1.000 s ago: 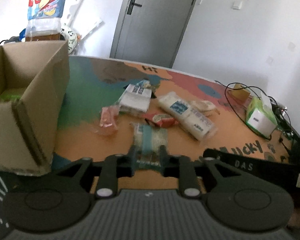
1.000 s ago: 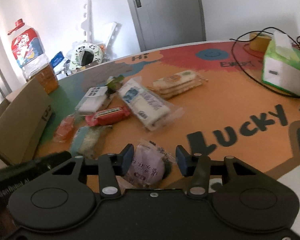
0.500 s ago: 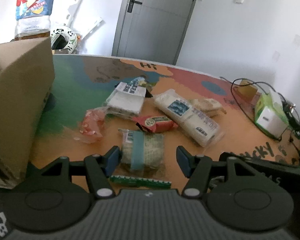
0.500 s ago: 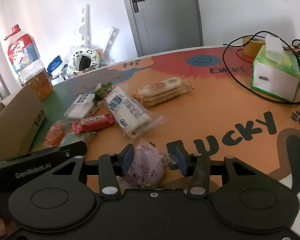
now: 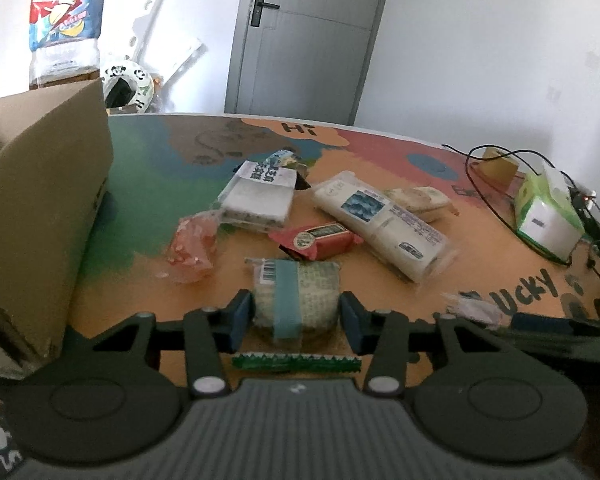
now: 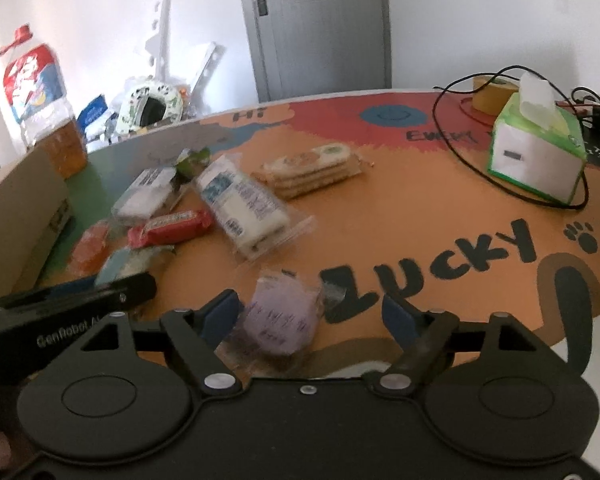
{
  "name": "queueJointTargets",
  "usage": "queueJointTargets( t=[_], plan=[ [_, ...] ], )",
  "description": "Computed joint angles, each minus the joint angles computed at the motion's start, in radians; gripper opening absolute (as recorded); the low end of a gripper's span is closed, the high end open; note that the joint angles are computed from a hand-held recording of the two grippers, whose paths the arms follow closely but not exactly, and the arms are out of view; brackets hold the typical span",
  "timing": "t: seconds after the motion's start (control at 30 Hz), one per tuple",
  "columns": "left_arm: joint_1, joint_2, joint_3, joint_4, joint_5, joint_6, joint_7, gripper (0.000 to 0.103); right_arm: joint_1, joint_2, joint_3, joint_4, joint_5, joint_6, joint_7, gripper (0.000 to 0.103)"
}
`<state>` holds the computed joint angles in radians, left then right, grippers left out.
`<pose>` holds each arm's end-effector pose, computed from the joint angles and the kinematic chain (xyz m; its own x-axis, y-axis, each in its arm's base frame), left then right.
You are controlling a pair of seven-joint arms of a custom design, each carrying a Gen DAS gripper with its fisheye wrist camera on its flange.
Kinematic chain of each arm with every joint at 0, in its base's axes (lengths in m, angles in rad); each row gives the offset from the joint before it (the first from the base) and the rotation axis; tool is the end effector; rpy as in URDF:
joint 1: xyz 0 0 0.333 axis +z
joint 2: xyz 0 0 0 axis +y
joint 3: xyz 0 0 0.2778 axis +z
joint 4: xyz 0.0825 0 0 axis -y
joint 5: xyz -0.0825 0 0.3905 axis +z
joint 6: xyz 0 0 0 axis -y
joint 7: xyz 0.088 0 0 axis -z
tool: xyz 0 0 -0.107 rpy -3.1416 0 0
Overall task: Organize snacks
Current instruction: 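Grasp the green-and-blue wrapped pack with the left tool while the right tool grasps the purple pack, then carry both held packs over the cardboard box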
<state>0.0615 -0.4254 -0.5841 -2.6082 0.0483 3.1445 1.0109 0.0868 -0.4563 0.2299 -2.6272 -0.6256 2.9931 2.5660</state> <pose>0.4064 -0.2450 0.4402 -0.1621 -0.9712 0.1744 -0.6308 -0.0339 -0.7752 0.4178 0.1812 0.4373 -0.0179 -0.9921 -0.1245 -0.6565 0.1056 -0.7469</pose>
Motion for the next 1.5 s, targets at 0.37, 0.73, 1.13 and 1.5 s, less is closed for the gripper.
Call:
queueJointTargets(
  t=[0.37,0.73,1.13,1.5],
  plan=[
    [-0.131,-0.084,0.119,-0.074,-0.082,0.008,0.059,0.046,0.009,-0.045,0.010,-0.034,0.011,0.057,-0.031,0.035],
    [-0.186,-0.231,0.167,-0.144,-0.170,0.005,0.105,0.046,-0.007,-0.090,0.046,-0.039,0.067,0.134,-0.046,0.035],
    [-0.158,-0.466,0.166,-0.218,-0.194,-0.056,0.093,0.047,-0.003,-0.105,0.086,-0.030,0.163,0.262,-0.130,0.034],
    [-0.098,-0.612,0.194,-0.263,-0.170,-0.135,0.078,0.047,0.038,-0.050,0.118,0.031,0.253,0.329,-0.225,0.034]
  ],
)
